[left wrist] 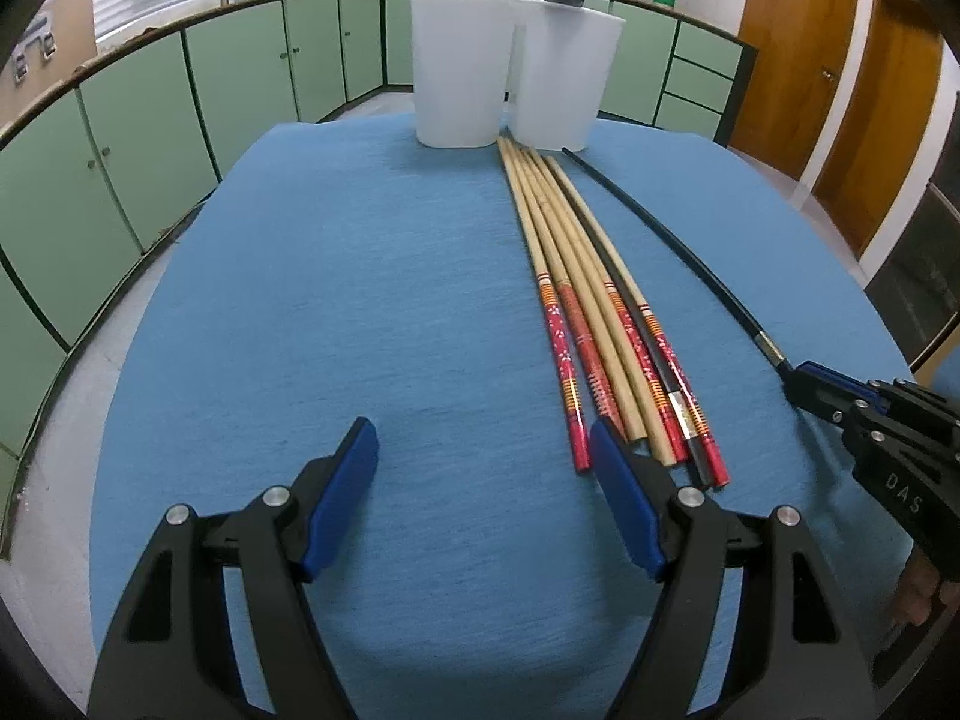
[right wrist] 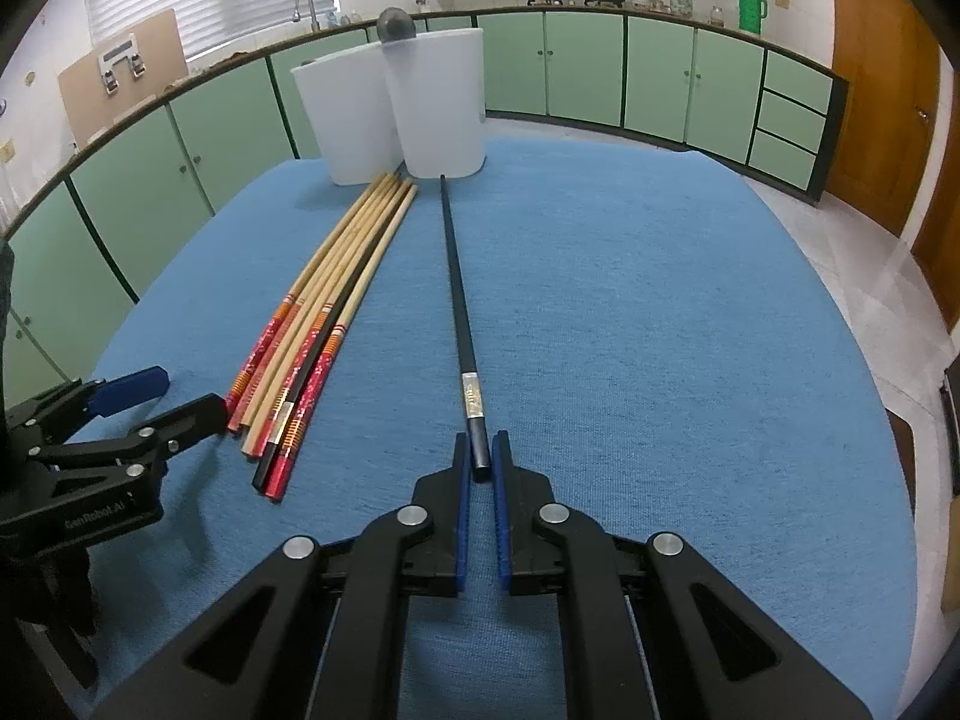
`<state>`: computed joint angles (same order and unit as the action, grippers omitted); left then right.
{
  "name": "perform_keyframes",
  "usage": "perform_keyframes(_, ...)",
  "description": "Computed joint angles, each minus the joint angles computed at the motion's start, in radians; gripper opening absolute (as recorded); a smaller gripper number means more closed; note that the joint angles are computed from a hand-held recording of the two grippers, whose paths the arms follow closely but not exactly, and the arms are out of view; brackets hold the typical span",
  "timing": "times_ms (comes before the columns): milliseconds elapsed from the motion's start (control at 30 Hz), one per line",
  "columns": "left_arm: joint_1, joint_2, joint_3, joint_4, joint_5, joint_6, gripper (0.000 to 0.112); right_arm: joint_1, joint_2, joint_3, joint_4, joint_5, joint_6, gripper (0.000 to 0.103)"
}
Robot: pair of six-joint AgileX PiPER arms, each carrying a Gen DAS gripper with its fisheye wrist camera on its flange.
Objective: Organize utensils
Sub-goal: 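Grasp a black chopstick with the right gripper, then grasp a red-patterned chopstick with the left gripper while the right gripper holds the black one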
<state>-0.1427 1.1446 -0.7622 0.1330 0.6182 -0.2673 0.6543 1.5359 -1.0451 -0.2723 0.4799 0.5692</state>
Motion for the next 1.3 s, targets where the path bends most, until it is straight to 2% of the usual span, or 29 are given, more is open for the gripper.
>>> perform_keyframes(100, -0.003, -0.013, 0.003, 0.008, 0.012, -0.01, 0.071, -0.015, -0.007, 0.01, 0.046, -0.015, -0.046, 0.008)
perform_keyframes(367, -0.028, -0.037, 0.019, 0.022, 0.014, -0.05, 0.067, -0.066, -0.054, 0.065, 0.286, -0.062, -0.316, 0.02)
perform_keyframes(633, -0.051, -0.028, 0.018, 0.031, 0.0, -0.087, 0.057, -0.07, -0.037, 0.042, 0.301, -0.049, -0.352, 0.021)
perform_keyframes(767, -0.102, -0.005, 0.005, 0.117, 0.01, -0.172, 0.053, -0.076, -0.019, 0.026, 0.31, -0.047, -0.373, 0.02)
perform_keyframes(833, -0.115, -0.004, 0.002, 0.135, 0.015, -0.194, 0.048, -0.077, -0.01, 0.015, 0.307, -0.044, -0.371, 0.014)
perform_keyframes(900, -0.125, -0.004, 0.0, 0.14, 0.015, -0.204, 0.034, -0.072, -0.01, 0.019, 0.291, -0.046, -0.353, 0.009)
perform_keyframes(933, -0.128, -0.004, -0.001, 0.14, 0.015, -0.206, 0.031, -0.07, -0.012, 0.023, 0.294, -0.048, -0.355, 0.007)
perform_keyframes(1067, -0.136, 0.0, 0.0, 0.119, -0.001, -0.199, 0.007, -0.064, -0.013, 0.021, 0.264, -0.045, -0.33, 0.007)
perform_keyframes(1300, -0.115, -0.036, 0.005, 0.081, 0.002, -0.167, 0.006, -0.062, -0.038, 0.031, 0.247, -0.043, -0.318, 0.006)
